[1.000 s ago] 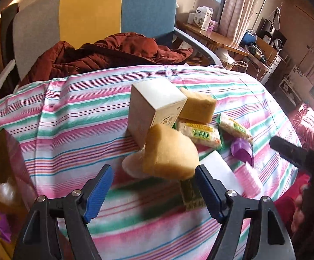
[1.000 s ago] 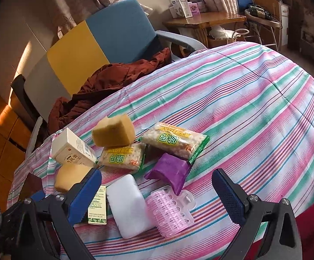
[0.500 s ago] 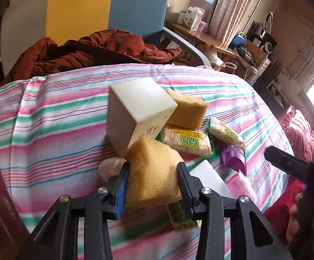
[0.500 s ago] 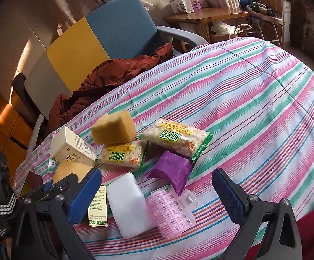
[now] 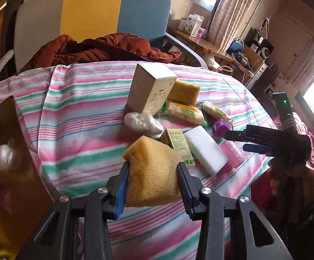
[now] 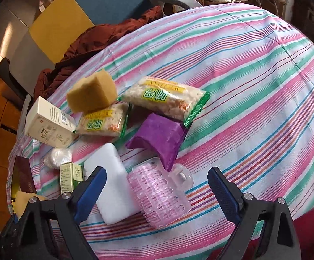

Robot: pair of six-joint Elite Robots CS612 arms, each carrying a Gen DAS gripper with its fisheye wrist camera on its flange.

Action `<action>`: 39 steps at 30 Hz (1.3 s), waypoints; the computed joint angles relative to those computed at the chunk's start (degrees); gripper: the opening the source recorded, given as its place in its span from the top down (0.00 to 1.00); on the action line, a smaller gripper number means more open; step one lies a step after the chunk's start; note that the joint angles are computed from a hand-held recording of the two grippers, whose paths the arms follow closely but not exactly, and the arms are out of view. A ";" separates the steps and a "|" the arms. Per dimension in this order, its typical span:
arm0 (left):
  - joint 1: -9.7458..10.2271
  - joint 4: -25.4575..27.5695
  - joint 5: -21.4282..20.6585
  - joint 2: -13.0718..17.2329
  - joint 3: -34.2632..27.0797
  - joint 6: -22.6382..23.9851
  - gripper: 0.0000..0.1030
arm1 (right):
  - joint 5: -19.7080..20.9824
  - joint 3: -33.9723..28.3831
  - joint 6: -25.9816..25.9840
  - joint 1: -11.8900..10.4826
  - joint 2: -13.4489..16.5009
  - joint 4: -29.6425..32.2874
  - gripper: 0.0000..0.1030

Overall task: Organize objects
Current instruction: 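Grasp a yellow sponge with the left tool while the right tool grasps the pink hair roller, then release the sponge and pink roller into the gold tray with both tools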

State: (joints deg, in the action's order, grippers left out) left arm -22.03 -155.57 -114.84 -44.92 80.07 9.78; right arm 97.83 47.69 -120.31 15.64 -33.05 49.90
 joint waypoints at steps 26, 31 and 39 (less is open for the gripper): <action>3.37 -6.30 -1.60 -4.03 5.84 -5.00 0.59 | -13.61 5.82 -13.01 0.23 -4.45 -16.84 0.35; 5.03 -8.59 -0.42 -4.27 6.38 -8.06 0.59 | -14.92 4.65 -17.50 1.18 -4.55 -19.00 0.35; 8.97 -12.55 3.28 -4.02 6.43 -14.45 0.58 | -13.90 -0.91 -19.55 2.70 -2.30 -15.79 0.35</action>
